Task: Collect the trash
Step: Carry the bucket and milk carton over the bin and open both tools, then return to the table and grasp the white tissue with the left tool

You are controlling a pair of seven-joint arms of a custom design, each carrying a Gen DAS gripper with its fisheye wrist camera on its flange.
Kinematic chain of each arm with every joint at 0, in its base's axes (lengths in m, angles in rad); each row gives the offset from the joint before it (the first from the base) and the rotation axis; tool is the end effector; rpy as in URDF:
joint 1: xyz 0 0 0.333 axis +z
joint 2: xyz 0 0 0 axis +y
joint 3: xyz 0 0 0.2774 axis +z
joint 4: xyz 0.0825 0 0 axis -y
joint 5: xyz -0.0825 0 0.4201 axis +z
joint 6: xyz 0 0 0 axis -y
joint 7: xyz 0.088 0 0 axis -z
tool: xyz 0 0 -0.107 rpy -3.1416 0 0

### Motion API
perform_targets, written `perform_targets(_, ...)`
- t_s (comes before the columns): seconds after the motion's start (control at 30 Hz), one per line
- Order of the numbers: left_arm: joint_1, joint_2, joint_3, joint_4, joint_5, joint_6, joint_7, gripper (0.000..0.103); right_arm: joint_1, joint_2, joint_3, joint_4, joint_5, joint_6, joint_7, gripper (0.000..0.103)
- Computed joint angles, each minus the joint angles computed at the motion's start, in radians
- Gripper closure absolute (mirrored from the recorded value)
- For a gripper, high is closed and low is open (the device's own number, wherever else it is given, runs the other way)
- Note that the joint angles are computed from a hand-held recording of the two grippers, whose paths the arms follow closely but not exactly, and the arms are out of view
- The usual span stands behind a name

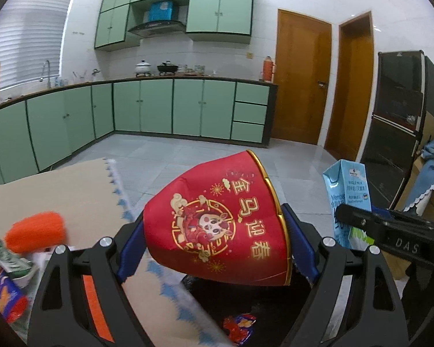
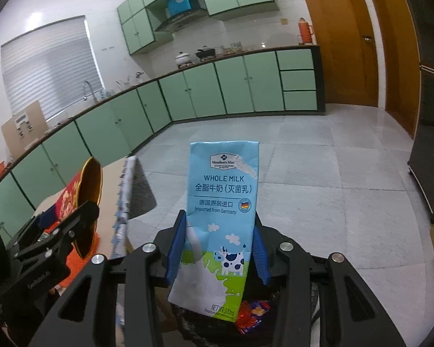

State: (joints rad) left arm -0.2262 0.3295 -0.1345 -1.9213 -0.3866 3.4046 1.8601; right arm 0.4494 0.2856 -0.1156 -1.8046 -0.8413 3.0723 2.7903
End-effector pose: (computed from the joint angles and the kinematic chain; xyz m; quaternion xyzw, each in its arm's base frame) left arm 0.6484 -0.1909 0.3994 -0.5408 0.6467 -0.4412 0.3077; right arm 0.6274 0.2877 0.4288 -0.6027 0.6345 -0.2331 0.4240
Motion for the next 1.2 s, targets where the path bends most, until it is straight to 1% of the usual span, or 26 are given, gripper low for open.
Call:
perform_targets(0.07,-0.047,0.032,0.041,0.041,-0.019,-0.018,0.012,0.021,-0.021,0.003,0.009,-0.008,0.025,0.001,-0.025,0.061)
perform_targets(0.1,-0.059,0.055,0.049,0.070,-0.025,-0.037,0.016,0.021,-0.035,0.008,0.019,-0.010,0.048,0.002,-0.045,0.061)
perform_targets(0.13,-0.036,0.068,0.027,0.086,-0.009,-0.055,0.010,0.021,-0.047,0.015,0.026,-0.010,0.070,0.004,-0.066,0.061)
perform_targets(0.17,-0.025,0.078,0.016,0.099,0.001,-0.069,0.004,0.021,-0.050,0.020,0.027,-0.010,0.085,0.003,-0.078,0.061)
perform_targets(0.2,0.018,0.096,-0.028,0.122,0.022,-0.098,-0.001,0.020,-0.065,0.030,0.041,-0.007,0.115,-0.004,-0.111,0.061)
perform_targets(0.23,0.043,0.112,-0.054,0.146,0.036,-0.123,-0.006,0.020,-0.073,0.037,0.053,-0.004,0.143,-0.013,-0.140,0.061)
perform_targets(0.27,0.052,0.126,-0.063,0.165,0.045,-0.150,-0.013,0.020,-0.082,0.049,0.062,0.002,0.172,-0.024,-0.167,0.060)
perform_targets(0.3,0.051,0.136,-0.058,0.180,0.054,-0.168,-0.020,0.020,-0.095,0.060,0.077,0.006,0.207,-0.032,-0.201,0.059)
perform_targets(0.33,0.062,0.144,-0.069,0.190,0.061,-0.183,-0.022,0.020,-0.098,0.069,0.080,0.010,0.230,-0.042,-0.221,0.057)
perform_targets(0.37,0.095,0.149,-0.104,0.194,0.064,-0.198,-0.014,0.019,-0.097,0.076,0.080,0.016,0.249,-0.051,-0.236,0.048)
perform_targets(0.43,0.152,0.152,-0.162,0.192,0.063,-0.208,0.005,0.016,-0.070,0.080,0.046,0.010,0.247,-0.052,-0.218,0.040)
perform_targets(0.47,0.173,0.150,-0.186,0.189,0.028,-0.211,0.042,0.015,-0.061,0.078,0.036,0.004,0.246,-0.051,-0.212,0.040)
perform_targets(0.5,0.166,0.159,-0.174,0.209,0.058,-0.223,0.008,0.015,-0.059,0.077,0.034,0.000,0.251,-0.051,-0.210,0.040)
perform_targets(0.57,0.166,0.141,-0.169,0.188,0.051,-0.219,0.004,0.015,-0.052,0.078,0.028,0.004,0.255,-0.053,-0.203,0.039)
perform_targets(0.67,0.214,0.093,-0.206,0.129,0.025,-0.195,0.012,0.015,-0.001,0.061,-0.027,-0.007,0.191,-0.038,-0.130,0.036)
perform_targets(0.7,0.241,0.069,-0.228,0.097,0.015,-0.174,0.019,0.015,0.037,0.053,-0.064,-0.008,0.135,-0.035,-0.077,0.034)
perform_targets(0.8,0.239,-0.018,-0.203,-0.003,0.010,-0.128,0.002,0.015,0.073,0.040,-0.095,-0.001,0.019,-0.024,0.017,0.031)
perform_targets(0.83,0.276,-0.053,-0.230,-0.050,0.013,-0.107,0.003,0.015,0.088,0.035,-0.104,0.002,-0.026,-0.011,0.057,0.030)
perform_targets(0.87,0.294,-0.080,-0.240,-0.082,0.020,-0.096,-0.004,0.015,0.087,0.034,-0.098,0.006,-0.050,-0.004,0.077,0.030)
perform_targets(0.97,0.298,-0.199,-0.200,-0.229,0.034,-0.048,-0.038,0.015,0.115,0.036,-0.099,0.027,-0.143,0.022,0.160,0.030)
perform_targets(1.03,0.274,-0.262,-0.150,-0.300,0.023,-0.038,-0.049,0.015,0.128,0.047,-0.094,0.049,-0.193,0.037,0.203,0.030)
perform_targets(1.07,0.239,-0.294,-0.112,-0.334,-0.039,-0.031,-0.001,0.015,0.140,0.054,-0.095,0.060,-0.219,0.045,0.227,0.030)
perform_targets(1.1,0.211,-0.314,-0.088,-0.348,-0.126,-0.027,0.078,0.015,0.153,0.062,-0.095,0.072,-0.244,0.053,0.248,0.030)
perform_targets(1.13,0.201,-0.339,-0.079,-0.372,-0.200,-0.016,0.147,0.015,0.159,0.070,-0.092,0.084,-0.258,0.058,0.258,0.030)
perform_targets(1.17,0.207,-0.368,-0.089,-0.400,-0.297,-0.002,0.235,0.015,0.170,0.079,-0.090,0.098,-0.275,0.061,0.270,0.030)
perform_targets(1.2,0.210,-0.390,-0.088,-0.420,-0.327,-0.001,0.260,0.015,0.173,0.089,-0.078,0.114,-0.276,0.063,0.265,0.030)
